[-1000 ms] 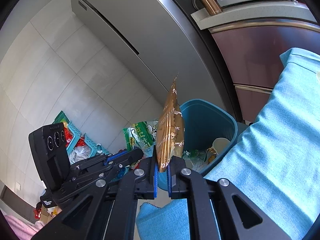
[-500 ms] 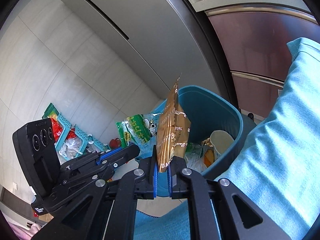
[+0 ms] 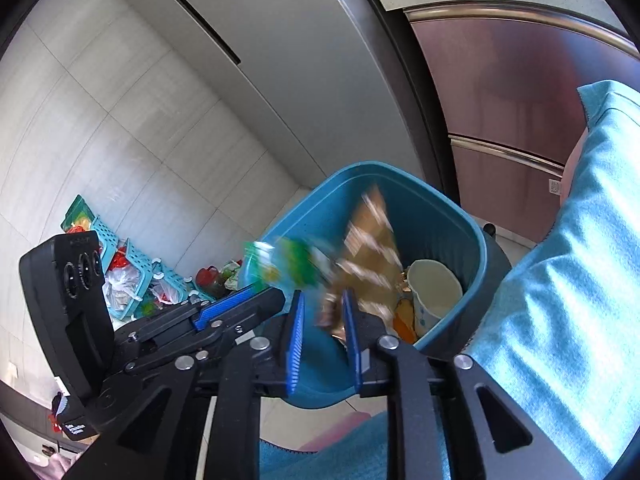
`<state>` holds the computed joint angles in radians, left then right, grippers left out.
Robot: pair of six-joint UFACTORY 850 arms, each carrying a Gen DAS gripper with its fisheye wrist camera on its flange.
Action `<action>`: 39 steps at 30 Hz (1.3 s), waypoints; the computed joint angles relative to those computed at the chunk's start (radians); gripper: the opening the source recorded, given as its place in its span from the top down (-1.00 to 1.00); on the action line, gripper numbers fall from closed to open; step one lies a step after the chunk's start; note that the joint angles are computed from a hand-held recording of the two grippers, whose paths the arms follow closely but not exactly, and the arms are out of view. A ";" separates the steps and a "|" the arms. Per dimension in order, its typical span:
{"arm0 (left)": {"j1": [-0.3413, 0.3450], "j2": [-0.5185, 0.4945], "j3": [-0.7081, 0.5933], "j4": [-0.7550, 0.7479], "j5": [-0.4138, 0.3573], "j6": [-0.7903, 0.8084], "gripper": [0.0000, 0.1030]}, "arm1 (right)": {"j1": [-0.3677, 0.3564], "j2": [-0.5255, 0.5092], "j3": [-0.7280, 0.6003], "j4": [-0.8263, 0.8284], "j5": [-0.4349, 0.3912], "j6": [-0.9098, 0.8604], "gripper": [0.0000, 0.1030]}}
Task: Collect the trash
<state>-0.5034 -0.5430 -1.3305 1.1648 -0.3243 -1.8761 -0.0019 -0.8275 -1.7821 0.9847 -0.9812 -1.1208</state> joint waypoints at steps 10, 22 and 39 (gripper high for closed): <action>-0.001 0.012 0.032 0.126 0.006 -0.135 0.15 | -0.027 0.024 0.037 0.042 -0.007 -0.038 0.40; -0.133 0.113 0.133 0.512 -0.253 -0.444 -0.89 | -0.146 0.279 0.383 0.354 0.170 -0.476 -0.58; -0.333 0.044 0.007 0.642 -0.550 -0.494 -0.89 | -0.349 0.602 0.831 1.195 0.281 -1.330 -0.87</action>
